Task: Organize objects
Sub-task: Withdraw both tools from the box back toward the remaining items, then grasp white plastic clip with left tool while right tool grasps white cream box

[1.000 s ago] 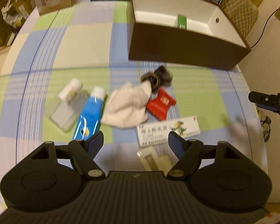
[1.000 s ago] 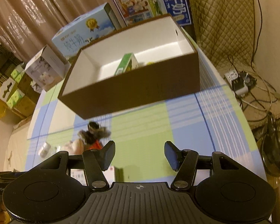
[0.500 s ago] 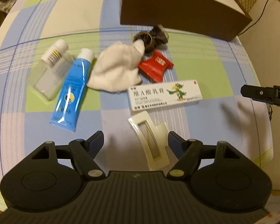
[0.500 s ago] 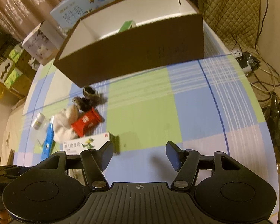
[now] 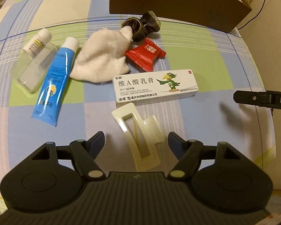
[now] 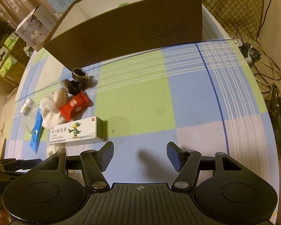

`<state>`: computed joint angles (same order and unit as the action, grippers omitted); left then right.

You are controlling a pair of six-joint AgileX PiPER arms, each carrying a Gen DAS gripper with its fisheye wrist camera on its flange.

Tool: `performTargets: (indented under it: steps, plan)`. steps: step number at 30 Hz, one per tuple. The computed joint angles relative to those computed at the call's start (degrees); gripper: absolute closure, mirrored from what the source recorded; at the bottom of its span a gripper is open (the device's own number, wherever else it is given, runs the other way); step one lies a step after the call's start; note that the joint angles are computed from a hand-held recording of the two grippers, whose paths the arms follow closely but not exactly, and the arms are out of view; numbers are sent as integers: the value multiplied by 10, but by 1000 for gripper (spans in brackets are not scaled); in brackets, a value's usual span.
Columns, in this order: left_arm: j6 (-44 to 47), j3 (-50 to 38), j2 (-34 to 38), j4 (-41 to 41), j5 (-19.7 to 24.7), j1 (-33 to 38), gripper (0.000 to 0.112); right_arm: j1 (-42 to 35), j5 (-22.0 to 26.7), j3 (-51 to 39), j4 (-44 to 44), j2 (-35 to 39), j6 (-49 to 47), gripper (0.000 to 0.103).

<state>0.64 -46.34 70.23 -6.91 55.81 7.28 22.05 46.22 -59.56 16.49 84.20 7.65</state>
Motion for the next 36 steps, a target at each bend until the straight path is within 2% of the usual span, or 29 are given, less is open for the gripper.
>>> performTargets:
  steps: [4,9,13,15,20,26,30,36]
  plan:
    - [-21,6,9,5,-19,-14,46,-4,0,0,2,6,-8,43]
    - [-26,13,18,0,-44,-18,62,-6,0,-3,3,13,-19,43]
    - [-24,26,7,3,-58,-16,67,-7,-2,-6,9,16,-34,43]
    - [-27,33,-2,12,-63,-18,73,-4,-6,-8,12,17,-41,43]
    - [-26,53,-37,35,-63,-1,74,9,-16,-20,31,32,-83,43]
    - [35,80,-84,13,-33,111,74,37,-27,-51,91,66,-220,41]
    - [66,81,-103,11,-12,188,74,63,-34,-77,120,96,-334,34]
    - [145,76,-112,-13,8,316,74,96,-37,-123,146,162,-464,34]
